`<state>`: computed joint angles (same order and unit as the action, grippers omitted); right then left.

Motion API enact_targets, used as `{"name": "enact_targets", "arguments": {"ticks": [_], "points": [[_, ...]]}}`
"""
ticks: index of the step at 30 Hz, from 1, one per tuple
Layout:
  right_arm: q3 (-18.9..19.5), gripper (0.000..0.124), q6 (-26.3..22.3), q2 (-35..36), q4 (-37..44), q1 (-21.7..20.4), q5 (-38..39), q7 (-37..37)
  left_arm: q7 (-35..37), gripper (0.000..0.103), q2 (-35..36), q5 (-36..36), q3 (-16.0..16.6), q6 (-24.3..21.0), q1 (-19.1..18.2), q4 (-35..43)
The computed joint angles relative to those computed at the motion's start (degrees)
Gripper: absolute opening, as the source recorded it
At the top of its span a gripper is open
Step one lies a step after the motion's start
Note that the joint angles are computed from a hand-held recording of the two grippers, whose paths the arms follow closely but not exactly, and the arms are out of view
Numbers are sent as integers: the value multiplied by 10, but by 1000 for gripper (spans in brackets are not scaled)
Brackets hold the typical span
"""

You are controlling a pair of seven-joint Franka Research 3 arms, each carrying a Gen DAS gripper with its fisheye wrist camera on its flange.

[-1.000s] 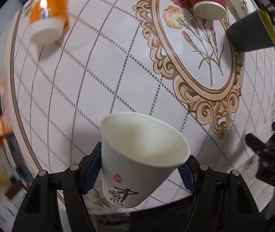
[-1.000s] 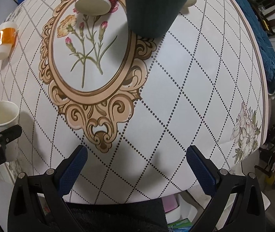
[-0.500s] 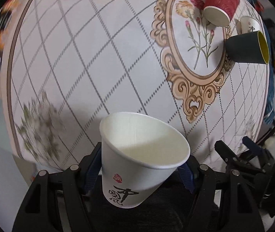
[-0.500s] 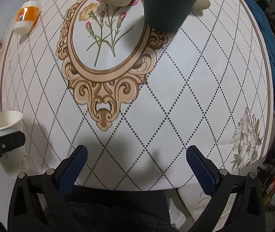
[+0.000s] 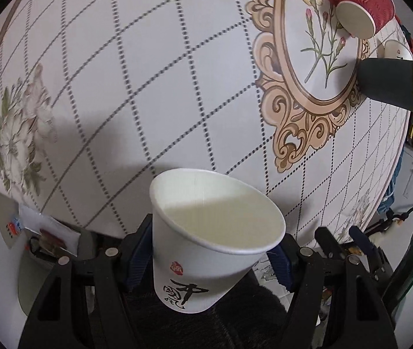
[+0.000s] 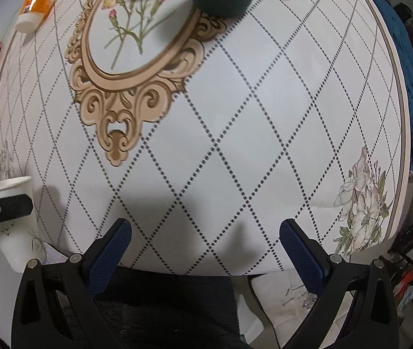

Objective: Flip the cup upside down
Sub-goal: 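Lift the paper cup with the left gripper and rotate it opening-up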

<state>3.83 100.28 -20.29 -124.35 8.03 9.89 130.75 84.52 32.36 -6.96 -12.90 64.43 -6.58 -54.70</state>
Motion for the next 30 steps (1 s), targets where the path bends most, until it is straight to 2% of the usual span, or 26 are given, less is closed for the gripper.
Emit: {"name": "enact_targets", "arguments": {"ticks": [2,9,12,14,21,30], "points": [[-2,103,-1,-6,-9,-2,-1,2,-2,69,4,2,-3,8,-8,-2],[-5,103,-2,-20,-32,-12,-5,13,-26,69,70,5,-11,-13,-44,88],[-9,103,-1,-16,-33,-18,-11,11,-33,69,77,1,-13,-6,-53,86],[-9,103,-2,-23,-41,-21,-10,13,-32,69,97,7,-14,-22,-63,117],[-20,103,0,-7,-36,-36,-18,-1,-31,69,75,14,-14,12,-73,67],[-21,103,-1,2,-26,-44,-22,-2,-31,69,96,15,-12,-5,-68,102]]}}
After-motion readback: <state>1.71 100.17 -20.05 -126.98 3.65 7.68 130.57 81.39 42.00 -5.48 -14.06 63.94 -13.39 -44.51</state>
